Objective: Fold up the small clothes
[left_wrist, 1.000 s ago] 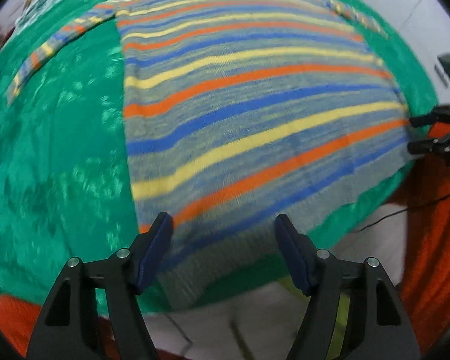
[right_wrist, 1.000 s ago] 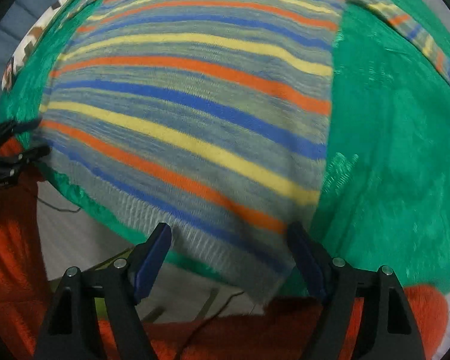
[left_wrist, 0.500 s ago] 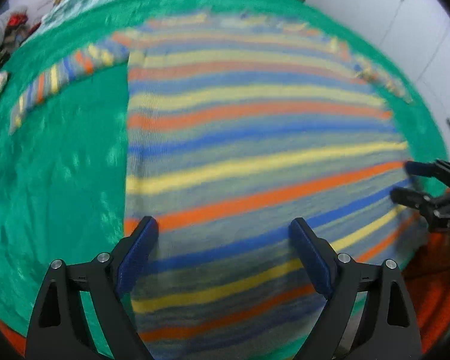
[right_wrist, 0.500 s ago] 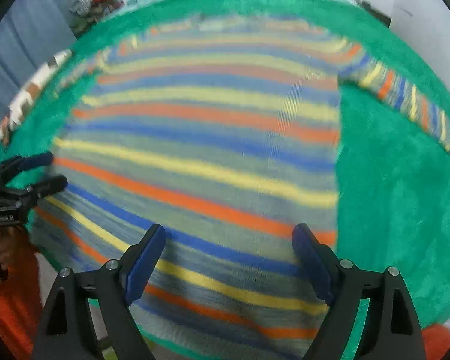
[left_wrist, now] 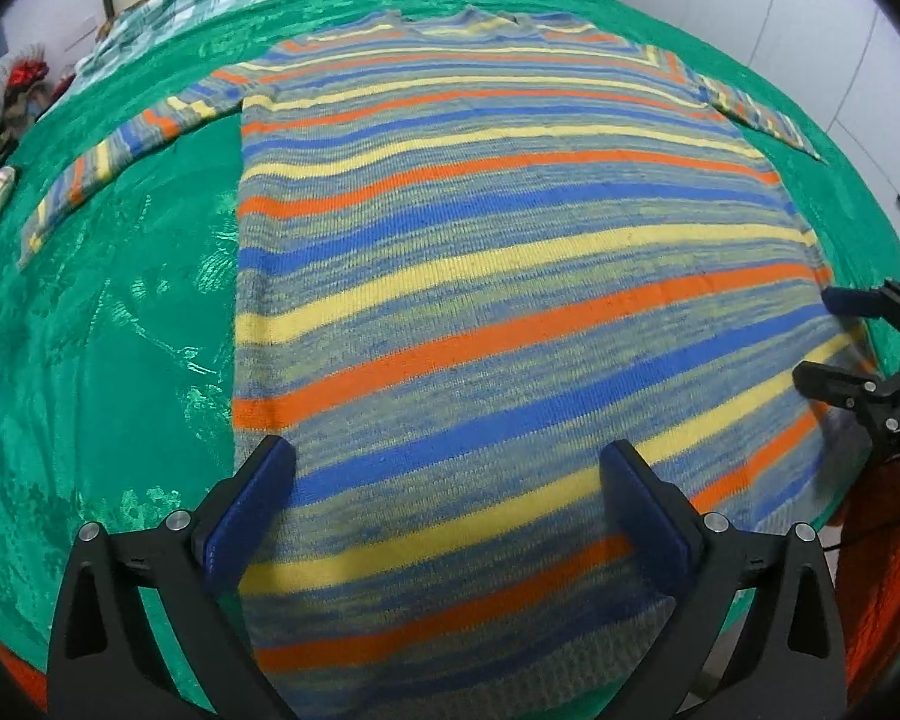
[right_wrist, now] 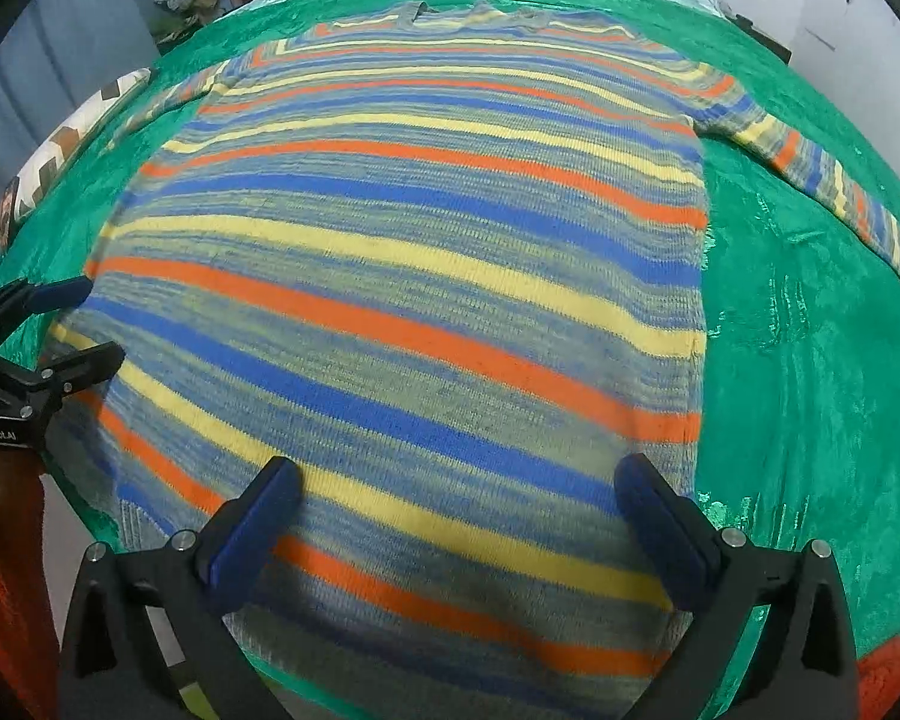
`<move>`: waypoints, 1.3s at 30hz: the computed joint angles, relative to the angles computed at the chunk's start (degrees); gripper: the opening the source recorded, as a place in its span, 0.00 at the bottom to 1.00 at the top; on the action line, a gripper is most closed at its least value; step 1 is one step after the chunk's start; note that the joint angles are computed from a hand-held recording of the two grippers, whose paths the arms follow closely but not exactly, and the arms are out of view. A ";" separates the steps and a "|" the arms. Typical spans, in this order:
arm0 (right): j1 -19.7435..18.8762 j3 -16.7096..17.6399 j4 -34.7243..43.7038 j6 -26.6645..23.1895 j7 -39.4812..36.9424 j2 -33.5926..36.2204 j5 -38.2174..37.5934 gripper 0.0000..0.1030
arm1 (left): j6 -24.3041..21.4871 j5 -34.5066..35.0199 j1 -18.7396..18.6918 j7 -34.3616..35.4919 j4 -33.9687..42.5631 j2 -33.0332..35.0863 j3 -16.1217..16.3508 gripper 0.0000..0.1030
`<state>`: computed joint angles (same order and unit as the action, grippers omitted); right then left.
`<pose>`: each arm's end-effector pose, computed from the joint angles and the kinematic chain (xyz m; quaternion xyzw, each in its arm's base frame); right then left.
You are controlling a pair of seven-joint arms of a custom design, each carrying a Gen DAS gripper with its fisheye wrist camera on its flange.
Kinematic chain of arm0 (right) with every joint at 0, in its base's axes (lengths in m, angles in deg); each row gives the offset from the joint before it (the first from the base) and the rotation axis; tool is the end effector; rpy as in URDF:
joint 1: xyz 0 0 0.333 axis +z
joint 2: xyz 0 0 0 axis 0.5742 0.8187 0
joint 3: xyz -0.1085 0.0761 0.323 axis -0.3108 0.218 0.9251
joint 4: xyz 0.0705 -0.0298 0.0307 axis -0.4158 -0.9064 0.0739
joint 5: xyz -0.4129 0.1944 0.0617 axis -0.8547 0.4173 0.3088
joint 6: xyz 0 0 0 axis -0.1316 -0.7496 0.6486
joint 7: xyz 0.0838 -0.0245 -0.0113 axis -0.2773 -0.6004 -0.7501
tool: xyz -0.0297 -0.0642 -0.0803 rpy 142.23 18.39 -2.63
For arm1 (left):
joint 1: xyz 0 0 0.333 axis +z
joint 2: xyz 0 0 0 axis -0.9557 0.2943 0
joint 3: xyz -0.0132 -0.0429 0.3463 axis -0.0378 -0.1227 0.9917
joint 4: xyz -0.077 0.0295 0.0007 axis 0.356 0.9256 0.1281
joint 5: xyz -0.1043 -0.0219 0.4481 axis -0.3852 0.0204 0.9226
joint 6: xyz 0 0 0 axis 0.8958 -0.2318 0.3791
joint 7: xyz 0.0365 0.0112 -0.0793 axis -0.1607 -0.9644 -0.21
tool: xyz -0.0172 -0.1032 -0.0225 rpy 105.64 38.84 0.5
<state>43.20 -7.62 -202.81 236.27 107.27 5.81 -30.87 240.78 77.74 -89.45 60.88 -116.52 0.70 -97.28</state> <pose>0.4680 0.0902 0.3589 -0.7215 0.6595 -0.1119 0.1788 0.4979 -0.2595 0.3932 -0.5347 0.8108 -0.2085 0.1146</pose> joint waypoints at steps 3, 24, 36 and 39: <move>0.15 -0.04 0.18 0.19 -0.06 0.26 0.15 1.00 | 0.35 0.61 0.04 -0.42 -0.07 0.17 -0.18 0.99; -11.65 7.47 -0.85 -1.92 18.29 -11.01 -15.11 1.00 | 9.90 -6.83 1.03 -2.14 -5.14 -7.29 2.80 0.99; -6.32 -22.17 15.95 1.23 -11.12 7.54 19.33 0.92 | 10.53 5.32 6.12 -18.97 -7.03 -8.36 3.50 0.99; -9.69 -24.43 24.13 -5.05 -11.51 15.53 26.60 0.70 | 9.68 6.98 6.99 -21.78 -6.60 -7.55 3.42 0.99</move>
<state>33.51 -32.04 -178.69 231.23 95.77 21.34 -4.27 250.46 84.71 -82.46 39.10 -123.11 -6.85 -93.86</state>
